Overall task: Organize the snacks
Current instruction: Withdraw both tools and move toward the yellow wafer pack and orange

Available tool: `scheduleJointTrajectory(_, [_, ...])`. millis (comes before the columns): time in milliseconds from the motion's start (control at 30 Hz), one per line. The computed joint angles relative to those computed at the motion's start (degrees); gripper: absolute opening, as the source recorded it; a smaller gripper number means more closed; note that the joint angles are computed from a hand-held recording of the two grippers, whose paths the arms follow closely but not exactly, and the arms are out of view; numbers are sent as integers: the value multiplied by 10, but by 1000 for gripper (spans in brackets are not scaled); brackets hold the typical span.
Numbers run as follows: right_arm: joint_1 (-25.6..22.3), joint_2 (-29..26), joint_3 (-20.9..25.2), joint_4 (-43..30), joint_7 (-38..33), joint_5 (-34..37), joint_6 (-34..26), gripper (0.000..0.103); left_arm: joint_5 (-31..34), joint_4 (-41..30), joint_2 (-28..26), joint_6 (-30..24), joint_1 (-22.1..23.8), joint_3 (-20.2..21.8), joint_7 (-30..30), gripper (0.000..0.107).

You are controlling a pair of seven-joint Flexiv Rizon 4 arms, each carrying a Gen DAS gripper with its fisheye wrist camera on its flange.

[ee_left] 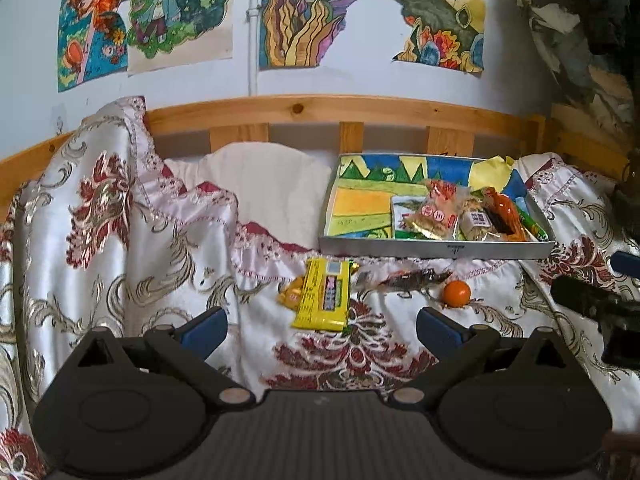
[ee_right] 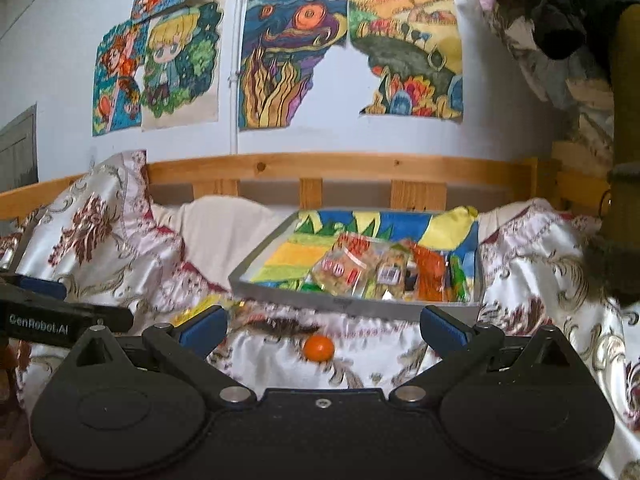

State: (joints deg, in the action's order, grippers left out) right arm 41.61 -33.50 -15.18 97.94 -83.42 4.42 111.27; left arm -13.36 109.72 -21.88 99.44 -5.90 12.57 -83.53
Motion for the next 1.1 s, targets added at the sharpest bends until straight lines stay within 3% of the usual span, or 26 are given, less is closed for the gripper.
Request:
scheduleJointTrajectory(167, [2, 6, 4, 12, 0, -8, -13, 102, -3, 10, 5, -13, 21, -20, -6, 103])
scheduleJointTrajectory(467, [-15, 6, 17, 10, 27, -43, -38, 102, 8, 6, -1, -39, -9, 26, -52, 103])
scheduleJointTrajectory(1100, [-64, 8, 67, 8, 71, -115, -63, 102, 52, -10, -9, -41, -24, 51, -93, 103])
